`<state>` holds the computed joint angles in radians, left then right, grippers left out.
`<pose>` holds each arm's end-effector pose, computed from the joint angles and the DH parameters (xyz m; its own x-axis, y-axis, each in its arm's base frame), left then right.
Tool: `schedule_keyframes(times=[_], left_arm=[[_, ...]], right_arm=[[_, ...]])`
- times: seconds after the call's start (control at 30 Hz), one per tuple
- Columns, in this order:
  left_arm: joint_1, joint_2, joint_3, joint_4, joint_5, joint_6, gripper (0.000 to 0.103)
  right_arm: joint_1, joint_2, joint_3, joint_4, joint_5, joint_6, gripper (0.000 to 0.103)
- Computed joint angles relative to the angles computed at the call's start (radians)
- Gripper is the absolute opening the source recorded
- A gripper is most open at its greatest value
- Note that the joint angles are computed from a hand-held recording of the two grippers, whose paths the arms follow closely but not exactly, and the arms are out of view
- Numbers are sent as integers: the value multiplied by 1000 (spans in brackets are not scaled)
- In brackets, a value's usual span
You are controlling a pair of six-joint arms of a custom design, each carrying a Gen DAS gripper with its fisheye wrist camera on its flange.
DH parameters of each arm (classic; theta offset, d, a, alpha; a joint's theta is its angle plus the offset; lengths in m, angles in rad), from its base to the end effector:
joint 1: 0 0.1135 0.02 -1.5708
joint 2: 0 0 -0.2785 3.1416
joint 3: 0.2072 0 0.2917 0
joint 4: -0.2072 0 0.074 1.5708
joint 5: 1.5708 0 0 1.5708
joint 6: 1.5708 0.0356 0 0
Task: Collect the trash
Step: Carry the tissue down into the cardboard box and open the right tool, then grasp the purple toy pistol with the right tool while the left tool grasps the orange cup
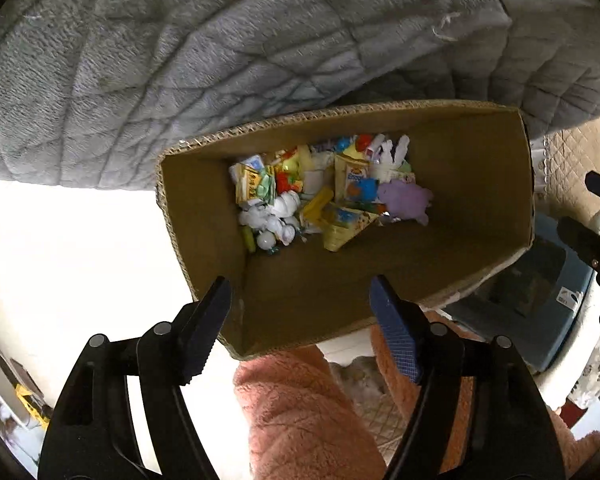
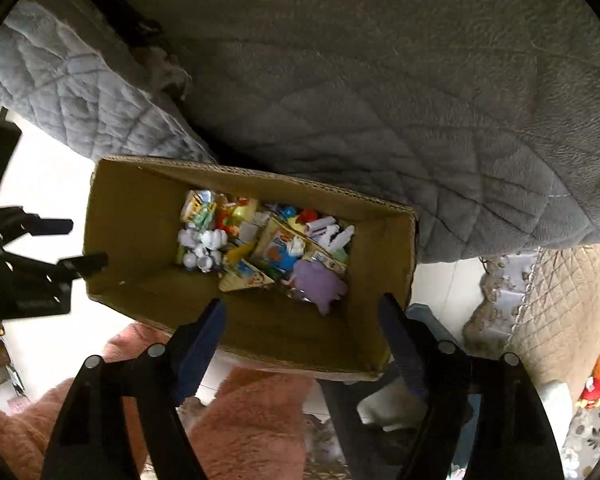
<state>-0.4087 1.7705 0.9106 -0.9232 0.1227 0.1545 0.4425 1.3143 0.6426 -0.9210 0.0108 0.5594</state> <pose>0.2588 -0.1168 0.1024 -0.8293 0.5256 0.1898 0.5044 0.8502 -0.1507 0.1879 0.0886 0.1426 -0.9931 0.1167 0.0128 0.1164 0.9930 -0.0208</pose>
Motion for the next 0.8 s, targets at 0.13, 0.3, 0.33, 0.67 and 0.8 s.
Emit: schedule_keyframes(times=[0.13, 0.3, 0.33, 0.67, 0.8], left_arm=[[33, -57, 26, -76, 29, 47, 77], [103, -254, 165, -333, 147, 173, 77], [119, -286, 200, -381, 172, 209, 78], [305, -341, 646, -641, 318, 294, 89], [376, -351, 651, -615, 310, 274, 89]], right_arm=[[3, -84, 30, -87, -20, 0, 77], [25, -196, 277, -273, -93, -38, 77], [27, -199, 380, -312, -112, -57, 77], [-213, 260, 1207, -166, -193, -113, 97], [-262, 660, 1678, -238, -151, -91, 87]])
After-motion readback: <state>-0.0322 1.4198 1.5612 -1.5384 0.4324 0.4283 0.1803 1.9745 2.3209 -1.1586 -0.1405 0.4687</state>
